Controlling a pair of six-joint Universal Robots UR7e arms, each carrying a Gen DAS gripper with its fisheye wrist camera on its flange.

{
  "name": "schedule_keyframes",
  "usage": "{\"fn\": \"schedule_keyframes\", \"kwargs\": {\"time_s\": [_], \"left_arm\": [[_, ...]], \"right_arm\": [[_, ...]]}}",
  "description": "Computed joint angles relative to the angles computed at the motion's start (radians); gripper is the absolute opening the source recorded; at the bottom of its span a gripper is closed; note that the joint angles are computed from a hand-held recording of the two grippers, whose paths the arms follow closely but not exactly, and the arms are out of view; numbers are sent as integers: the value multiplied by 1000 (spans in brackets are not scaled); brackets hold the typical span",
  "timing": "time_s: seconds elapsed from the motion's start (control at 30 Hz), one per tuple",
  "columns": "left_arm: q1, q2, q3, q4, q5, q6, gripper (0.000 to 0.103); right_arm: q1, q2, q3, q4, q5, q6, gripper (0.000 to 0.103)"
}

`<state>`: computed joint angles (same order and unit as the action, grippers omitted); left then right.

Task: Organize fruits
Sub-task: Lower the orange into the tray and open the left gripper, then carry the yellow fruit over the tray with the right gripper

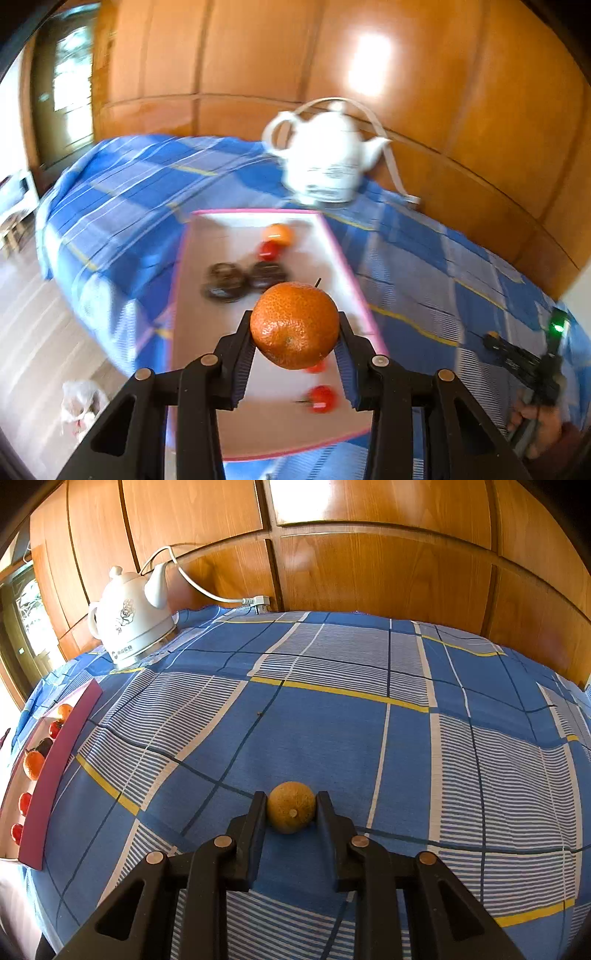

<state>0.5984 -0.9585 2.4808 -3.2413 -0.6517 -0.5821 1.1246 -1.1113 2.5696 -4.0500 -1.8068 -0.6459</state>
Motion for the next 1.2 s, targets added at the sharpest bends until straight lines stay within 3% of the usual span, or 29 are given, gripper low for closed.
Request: {"fn": "schedule_keyframes", "kwargs": {"time_s": [0.23,0.7,0.9,1.07,1.2], "left_arm": [[59,-24,16,26,10,-55,41],[149,67,-88,-10,7,83,43],[146,76,-80,7,32,58,46],[106,70,-50,40,84,-40,49],[75,65,-39,66,85,-76,51]], "right_arm": [[-7,-6,2,5,8,1,27],[-2,0,-1,-1,-2,-3,27],[0,1,-2,-1,-6,-4,27],[0,3,-2,-2,-6,-5,27],[-1,2,-2,-2,-5,-4,27]]}}
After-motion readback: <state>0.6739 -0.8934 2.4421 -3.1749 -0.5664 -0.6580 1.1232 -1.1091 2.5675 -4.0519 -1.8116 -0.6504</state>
